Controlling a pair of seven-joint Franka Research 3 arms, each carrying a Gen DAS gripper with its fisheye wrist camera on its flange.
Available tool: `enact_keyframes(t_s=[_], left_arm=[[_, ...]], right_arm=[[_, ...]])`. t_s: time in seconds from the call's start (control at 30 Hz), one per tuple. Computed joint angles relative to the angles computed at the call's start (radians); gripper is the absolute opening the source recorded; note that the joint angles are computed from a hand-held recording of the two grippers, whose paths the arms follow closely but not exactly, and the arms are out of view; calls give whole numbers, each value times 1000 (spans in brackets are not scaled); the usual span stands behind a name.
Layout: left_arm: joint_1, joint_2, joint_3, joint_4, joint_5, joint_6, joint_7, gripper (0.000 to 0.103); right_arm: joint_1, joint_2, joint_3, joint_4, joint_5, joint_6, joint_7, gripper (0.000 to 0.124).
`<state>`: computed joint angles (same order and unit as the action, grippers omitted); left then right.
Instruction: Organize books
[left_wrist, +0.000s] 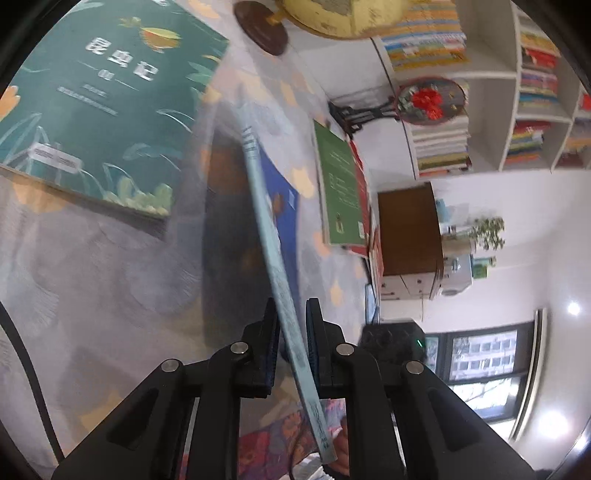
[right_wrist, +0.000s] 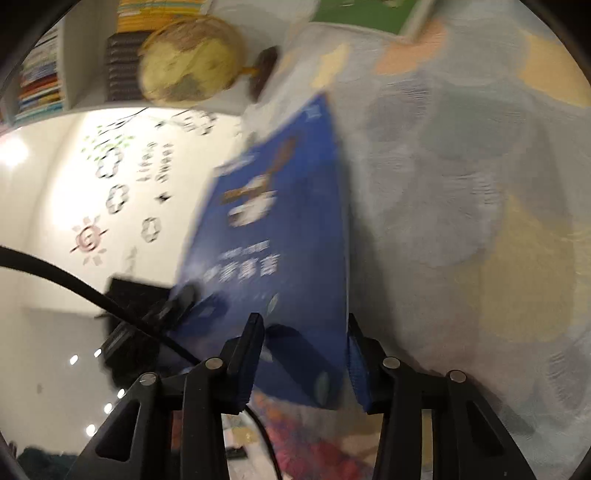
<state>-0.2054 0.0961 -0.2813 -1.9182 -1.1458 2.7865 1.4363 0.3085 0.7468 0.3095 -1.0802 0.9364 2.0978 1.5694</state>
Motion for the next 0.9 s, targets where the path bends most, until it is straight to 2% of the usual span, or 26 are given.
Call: enact_keyframes(t_s=[0.07,0.1,0.17,0.2,0.23,0.3,0.37,0.4,0.47,0.5,0.63,0.67,0.7,0.77,0.83,0.9], left_arm=[[14,-7,-4,-1,-112,-17,75,10],[11,-10,-2,-1,-127,-20,87,10],[0,-6,6,6,-55,-27,41,10],[-5,-2,7,10,-23,-22,25,9],[-5,-1,3,11,-34,-11,40,9],[2,1,1,15,-84,-18,70,10],[1,5,7,15,-43,-28,31,10],[5,8,5,15,-62,-37,41,10],[15,11,-4,17,-179,-48,115,10],[12,12,-2,19,-174,-48,110,10],[-6,5,20,10,112,-36,-74,10],[-9,5,27,13,210,-51,-130,10],[-16,4,36,17,344,-67,-202,10],[-30,11,47,47,613,-129,-319,12],[-36,16,40,70,738,-165,-361,12],[-36,17,28,80,787,-183,-368,14]], right_arm=[[-29,6,44,4,60,-43,-61,41],[-28,23,48,30,61,-90,-58,42],[-3,47,24,69,26,-134,-8,57],[7,53,13,70,15,-130,19,56],[4,47,15,42,31,-102,28,52],[-30,28,52,-24,132,-25,-18,53],[-51,10,69,-77,221,53,-35,53],[-50,11,67,-77,230,59,-31,53],[-39,20,57,-63,219,64,-18,47],[-22,33,44,-31,187,59,-6,44],[12,19,16,-18,95,85,-5,27],[15,8,15,-24,81,94,-14,26],[33,-10,-16,-27,66,83,-24,25],[66,-4,-39,33,-77,70,-11,25],[116,8,-84,119,-227,19,-5,25],[144,4,-105,157,-328,-13,-20,25]])
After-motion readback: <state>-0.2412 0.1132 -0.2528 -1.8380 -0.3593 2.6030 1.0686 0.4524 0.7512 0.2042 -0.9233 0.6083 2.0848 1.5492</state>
